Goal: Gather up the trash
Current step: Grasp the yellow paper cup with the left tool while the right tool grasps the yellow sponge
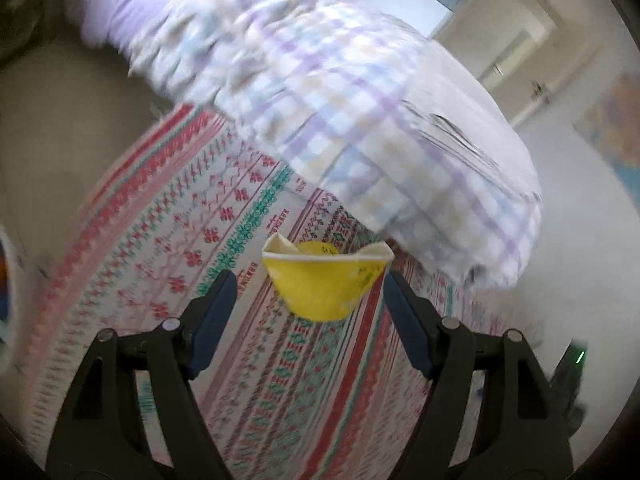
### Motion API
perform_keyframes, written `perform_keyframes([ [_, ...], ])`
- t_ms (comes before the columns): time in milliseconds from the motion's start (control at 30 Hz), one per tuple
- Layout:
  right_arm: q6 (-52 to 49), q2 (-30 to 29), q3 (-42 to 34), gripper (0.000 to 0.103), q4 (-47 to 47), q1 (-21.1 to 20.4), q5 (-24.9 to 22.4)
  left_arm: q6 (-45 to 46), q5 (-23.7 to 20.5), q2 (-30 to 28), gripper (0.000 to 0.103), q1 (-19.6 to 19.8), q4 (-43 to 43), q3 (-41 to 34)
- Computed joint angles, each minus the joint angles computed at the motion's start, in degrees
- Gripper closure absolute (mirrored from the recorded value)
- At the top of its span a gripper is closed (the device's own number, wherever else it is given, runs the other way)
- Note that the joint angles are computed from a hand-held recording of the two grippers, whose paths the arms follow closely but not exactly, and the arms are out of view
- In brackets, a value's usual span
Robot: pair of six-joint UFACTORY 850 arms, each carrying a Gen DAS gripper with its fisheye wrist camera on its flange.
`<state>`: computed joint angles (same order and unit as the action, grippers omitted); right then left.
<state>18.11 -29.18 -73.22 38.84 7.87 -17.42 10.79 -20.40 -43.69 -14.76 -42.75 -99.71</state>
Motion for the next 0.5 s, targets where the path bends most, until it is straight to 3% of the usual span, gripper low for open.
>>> perform_keyframes([
  [67,-2.77,-0.57,-0.01,0.029,3.91,-0.49,-0.07,-0.46,-1.26,-2.39,0.027,0.6,-4.27,-2.21],
  [167,-5.11,-1.91,-1.24,0.029,6.37,-0.65,-0.52,-5.32,-2.14,-5.2,0.027,0.72,-3.26,-5.17],
  [333,-6.08,-4.07,-3.49,0.029,5.53,-0.06,0.15,-5.75,-2.51,-8.07,0.027,0.96,-6.42,-8.47],
  [500,2.23,-6.66,-6.62,0.029,-4.29,0.83,0.32,-14.7,-2.96,-10.4,0.027,0.28,5.44,-12.24],
])
